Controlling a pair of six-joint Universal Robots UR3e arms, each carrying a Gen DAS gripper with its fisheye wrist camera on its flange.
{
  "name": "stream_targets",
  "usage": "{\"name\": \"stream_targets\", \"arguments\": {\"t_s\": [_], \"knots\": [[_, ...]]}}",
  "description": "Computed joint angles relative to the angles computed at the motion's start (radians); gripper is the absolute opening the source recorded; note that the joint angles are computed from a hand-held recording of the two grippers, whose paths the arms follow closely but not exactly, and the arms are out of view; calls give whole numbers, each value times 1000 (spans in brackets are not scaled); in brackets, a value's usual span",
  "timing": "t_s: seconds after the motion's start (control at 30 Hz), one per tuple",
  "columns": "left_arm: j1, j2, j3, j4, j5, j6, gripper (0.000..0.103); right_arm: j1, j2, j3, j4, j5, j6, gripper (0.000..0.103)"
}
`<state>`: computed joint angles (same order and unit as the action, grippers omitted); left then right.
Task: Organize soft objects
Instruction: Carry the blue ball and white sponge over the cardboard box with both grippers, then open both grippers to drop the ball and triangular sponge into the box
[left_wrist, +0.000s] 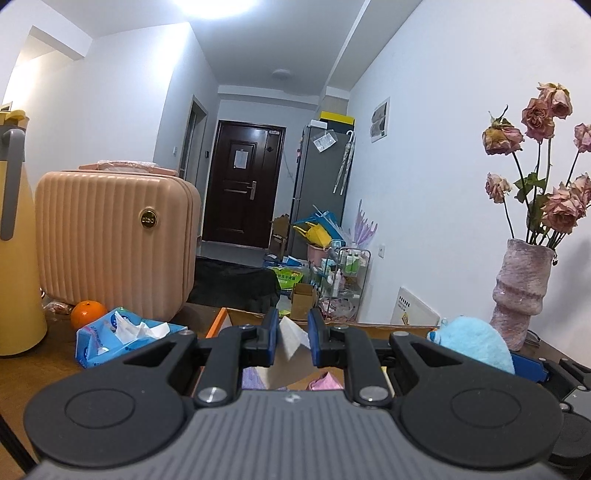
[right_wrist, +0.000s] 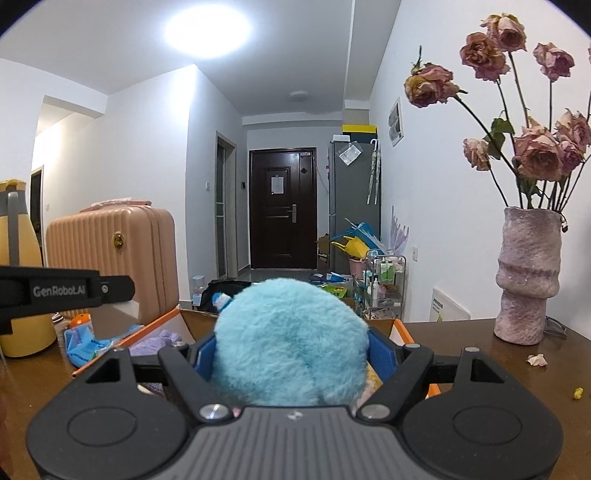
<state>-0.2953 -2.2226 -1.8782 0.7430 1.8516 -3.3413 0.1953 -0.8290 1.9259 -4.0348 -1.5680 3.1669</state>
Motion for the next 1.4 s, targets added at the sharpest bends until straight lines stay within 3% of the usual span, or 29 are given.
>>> {"name": "stream_targets", "arguments": {"t_s": [0.8,1.4], "knots": [[70,-127,232,-129,-50,25,18,19,118,-311,244,-15,-41,79],[86,-198,337,-229,-68,65,18,2,133,-389,406,17,-39,79]]}}
